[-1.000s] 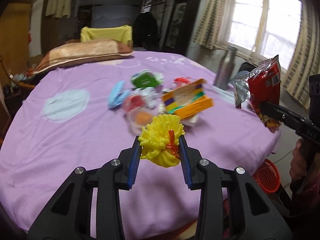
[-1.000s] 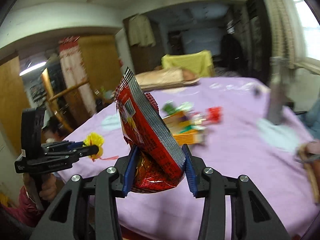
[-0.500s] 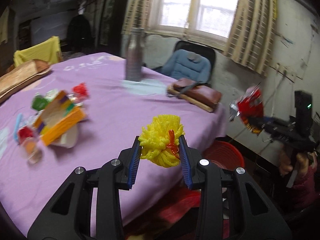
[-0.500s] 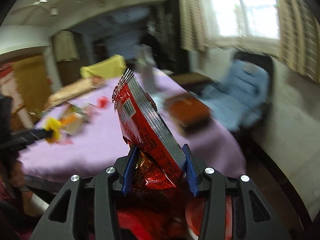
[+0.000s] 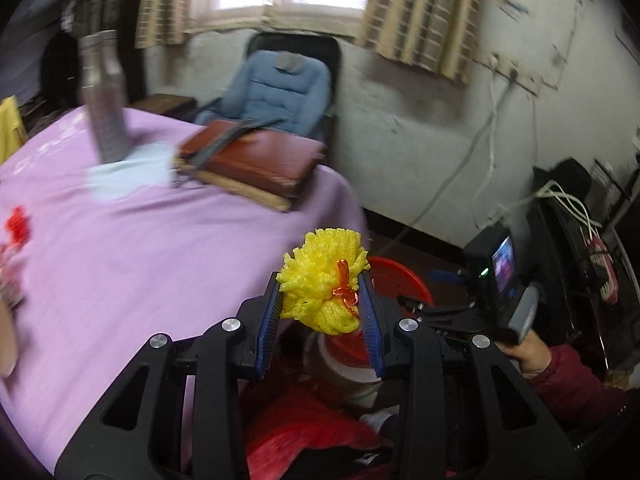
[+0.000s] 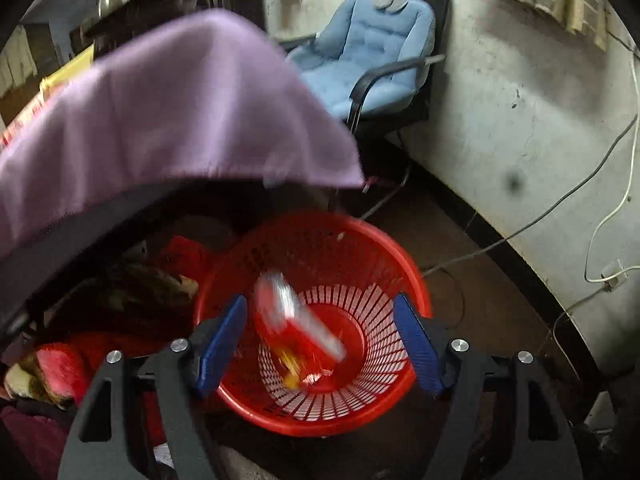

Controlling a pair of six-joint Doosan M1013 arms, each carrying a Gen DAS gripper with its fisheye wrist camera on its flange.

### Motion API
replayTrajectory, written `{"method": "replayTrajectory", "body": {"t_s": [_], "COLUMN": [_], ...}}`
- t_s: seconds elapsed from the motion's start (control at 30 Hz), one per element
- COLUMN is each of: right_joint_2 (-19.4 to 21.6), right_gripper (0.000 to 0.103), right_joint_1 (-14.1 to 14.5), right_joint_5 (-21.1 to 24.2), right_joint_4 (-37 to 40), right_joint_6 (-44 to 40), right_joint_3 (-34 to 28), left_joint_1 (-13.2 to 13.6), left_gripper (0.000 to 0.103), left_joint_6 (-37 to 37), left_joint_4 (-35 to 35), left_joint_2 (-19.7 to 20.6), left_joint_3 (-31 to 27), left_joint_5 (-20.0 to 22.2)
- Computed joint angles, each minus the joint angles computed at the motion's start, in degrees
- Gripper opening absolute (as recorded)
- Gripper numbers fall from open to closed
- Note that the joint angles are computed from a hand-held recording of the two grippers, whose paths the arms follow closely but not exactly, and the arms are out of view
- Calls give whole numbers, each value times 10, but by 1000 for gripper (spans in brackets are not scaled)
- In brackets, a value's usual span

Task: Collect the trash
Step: 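Drop the red snack bag and yellow wrapper into the red basket with both grippers, then move both grippers back over the table toward the remaining trash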

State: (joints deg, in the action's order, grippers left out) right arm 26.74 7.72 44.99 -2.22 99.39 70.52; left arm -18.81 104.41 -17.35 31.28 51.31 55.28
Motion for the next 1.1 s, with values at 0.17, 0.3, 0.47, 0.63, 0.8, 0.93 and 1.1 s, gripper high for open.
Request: {"method": "replayTrajectory", "body": {"t_s": [0.17, 0.3, 0.47, 0.63, 0.8, 0.93, 1.1], "right_joint_2": [-45, -63, -74, -75, -75, -69, -57], "right_gripper": [87, 87, 87, 87, 87, 89, 91], "right_joint_1": [-32, -56, -65, -68, -59, -45, -22], "right_joint_5": [-103, -150, -173, -186, -188, -180, -162], "right_joint_4": [-13, 40, 63, 133, 192, 247, 340], "right_joint_6": [74, 79, 75, 19, -45, -116, -223], "right_joint_3": [48, 69, 86, 86, 77, 60, 26], "left_joint_1": [-18, -36, -52, -49, -36, -21, 6], "left_gripper": [38, 43, 81, 92, 93, 94, 95], "left_joint_6": [35, 54, 30, 8, -32, -75, -157], "left_joint_4": [-23, -28, 9, 31, 67, 103, 164], "left_joint_2": [58, 106, 140, 121, 82, 45, -13], "left_joint_3": [-82, -152, -203, -179, -127, -75, 7], "left_joint_5": [64, 114, 137, 101, 43, -2, -63]}}
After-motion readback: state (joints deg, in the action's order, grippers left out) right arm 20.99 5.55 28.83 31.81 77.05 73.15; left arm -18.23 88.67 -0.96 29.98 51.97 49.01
